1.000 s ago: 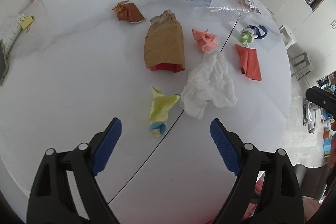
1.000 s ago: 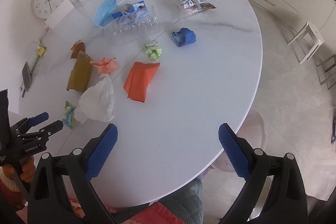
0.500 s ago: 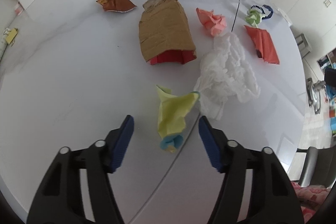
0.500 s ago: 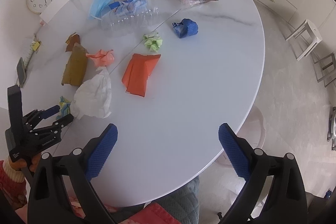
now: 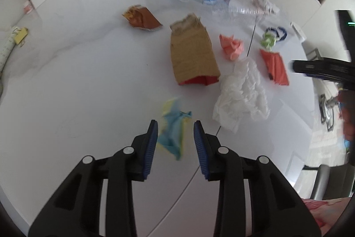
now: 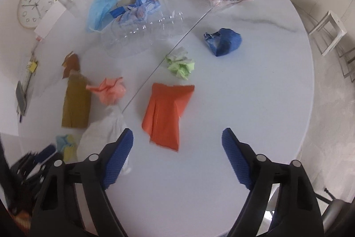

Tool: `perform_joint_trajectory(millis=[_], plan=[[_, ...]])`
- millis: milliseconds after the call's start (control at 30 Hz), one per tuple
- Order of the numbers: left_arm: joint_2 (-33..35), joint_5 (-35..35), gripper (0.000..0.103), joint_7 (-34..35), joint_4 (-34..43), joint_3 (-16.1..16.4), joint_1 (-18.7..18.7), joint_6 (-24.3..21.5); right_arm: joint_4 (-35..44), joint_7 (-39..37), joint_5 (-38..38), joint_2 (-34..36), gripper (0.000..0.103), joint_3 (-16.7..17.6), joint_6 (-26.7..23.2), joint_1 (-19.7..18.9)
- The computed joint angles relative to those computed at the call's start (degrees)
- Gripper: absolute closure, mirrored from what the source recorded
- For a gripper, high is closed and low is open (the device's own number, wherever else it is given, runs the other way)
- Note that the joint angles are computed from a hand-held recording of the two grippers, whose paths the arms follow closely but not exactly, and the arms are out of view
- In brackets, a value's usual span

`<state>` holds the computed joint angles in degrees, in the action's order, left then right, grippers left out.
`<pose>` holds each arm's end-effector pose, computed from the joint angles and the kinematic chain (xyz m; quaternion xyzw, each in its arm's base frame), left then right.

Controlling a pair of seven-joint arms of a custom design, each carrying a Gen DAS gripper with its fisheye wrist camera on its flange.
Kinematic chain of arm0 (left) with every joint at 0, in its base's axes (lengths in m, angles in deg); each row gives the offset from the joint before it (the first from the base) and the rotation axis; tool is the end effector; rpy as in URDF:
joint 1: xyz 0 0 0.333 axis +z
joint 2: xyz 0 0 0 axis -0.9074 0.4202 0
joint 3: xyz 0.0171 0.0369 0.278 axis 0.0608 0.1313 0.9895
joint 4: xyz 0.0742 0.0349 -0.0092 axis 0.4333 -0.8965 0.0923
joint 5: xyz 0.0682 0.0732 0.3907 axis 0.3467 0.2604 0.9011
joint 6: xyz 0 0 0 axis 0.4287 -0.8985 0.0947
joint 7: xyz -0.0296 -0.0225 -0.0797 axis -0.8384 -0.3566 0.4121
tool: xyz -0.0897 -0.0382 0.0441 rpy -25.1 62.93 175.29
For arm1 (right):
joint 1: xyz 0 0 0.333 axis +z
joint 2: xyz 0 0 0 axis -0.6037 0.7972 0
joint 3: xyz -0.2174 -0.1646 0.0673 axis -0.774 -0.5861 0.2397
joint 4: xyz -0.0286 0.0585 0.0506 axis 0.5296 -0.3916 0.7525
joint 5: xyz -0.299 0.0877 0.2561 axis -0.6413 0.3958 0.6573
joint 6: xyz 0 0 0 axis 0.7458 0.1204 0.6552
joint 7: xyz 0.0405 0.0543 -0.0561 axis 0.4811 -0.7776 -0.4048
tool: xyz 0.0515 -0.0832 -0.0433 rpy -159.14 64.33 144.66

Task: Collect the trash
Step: 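Grasp the yellow-blue paper with the left tool while the right tool approaches the orange packet, then close the right tool on the orange packet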

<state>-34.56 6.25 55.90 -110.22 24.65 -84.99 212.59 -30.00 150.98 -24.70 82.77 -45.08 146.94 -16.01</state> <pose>0.3868 -0.2778 0.5385 -0.7795 0.5939 -0.1660 0.1102 0.5630 0.2902 0.5281 -0.7998 0.5770 -0.0092 0.1654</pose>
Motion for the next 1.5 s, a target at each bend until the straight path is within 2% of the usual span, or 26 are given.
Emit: perform_joint_trajectory(millis=[167,200,233,300,400,667,833,933,967,1100,1133,1200,1233,1267,1367,1500], plan=[[-1.4,0.4,0.070,-1.8,1.1,-0.6,0.0,-0.8,6.0,5.7,-2.9,6.3,0.024,0.1,-1.0,1.9],[-1.1,0.7,0.070,-2.1,1.7,-0.8,0.1,-1.0,6.6,6.2,-3.7,7.0,0.026,0.0,-1.0,2.3],[-1.1,0.9,0.070,-2.2,2.0,-0.9,0.0,-1.2,6.9,6.6,-4.9,7.5,0.039,-0.1,-0.7,2.8],[-0.3,1.4,0.070,-2.3,3.0,-1.2,-0.1,-1.5,7.3,6.8,-7.3,8.2,0.054,-0.3,-0.8,3.7],[1.3,2.0,0.070,-2.1,4.8,-1.7,-0.5,-2.0,5.4,5.1,-7.0,6.7,0.061,-0.3,0.6,3.5],[9.1,5.0,0.070,-1.4,14.3,-3.8,-1.5,-2.1,-9.4,-4.2,4.4,-8.2,0.062,-1.5,5.0,-2.3],[11.7,5.4,0.070,-3.2,17.6,-4.1,-2.5,-0.1,-16.5,-7.2,4.3,-17.0,0.062,-3.4,4.6,-6.2],[11.2,4.9,0.070,-4.2,18.1,-4.2,-3.0,0.1,-19.3,-8.1,4.2,-19.7,0.062,-4.3,3.9,-8.5],[10.7,5.1,0.070,-4.5,18.1,-4.2,-3.1,-0.3,-20.2,-8.5,4.1,-20.6,0.062,-4.7,3.8,-9.3],[9.0,7.1,0.069,-6.4,18.3,-4.8,-2.8,-7.3,-21.5,-9.9,5.0,-21.4,0.062,-5.1,3.8,-10.9],[8.1,6.8,0.066,-6.5,17.5,-4.5,-2.8,-8.8,-21.6,-10.1,5.1,-21.3,0.062,-5.0,3.8,-11.1],[6.1,6.5,0.052,-7.2,15.1,-4.0,-2.5,-11.0,-21.7,-10.6,5.3,-21.2,0.062,-4.9,4.0,-11.4],[5.1,6.2,0.042,-7.5,13.5,-3.7,-2.4,-11.6,-21.5,-10.6,5.5,-21.0,0.062,-4.7,4.0,-11.4],[4.6,6.1,0.037,-7.4,12.6,-3.5,-2.2,-12.4,-21.3,-10.4,5.6,-20.9,0.062,-4.5,4.0,-11.4],[4.6,5.1,0.036,-4.7,9.5,-2.1,-1.9,-13.0,-20.5,-9.7,5.1,-20.7,0.062,-3.8,3.8,-11.1],[6.4,5.4,0.036,-0.7,7.2,-1.1,-0.9,-11.0,-19.5,-8.1,3.7,-20.7,0.062,-2.6,3.5,-10.3]])
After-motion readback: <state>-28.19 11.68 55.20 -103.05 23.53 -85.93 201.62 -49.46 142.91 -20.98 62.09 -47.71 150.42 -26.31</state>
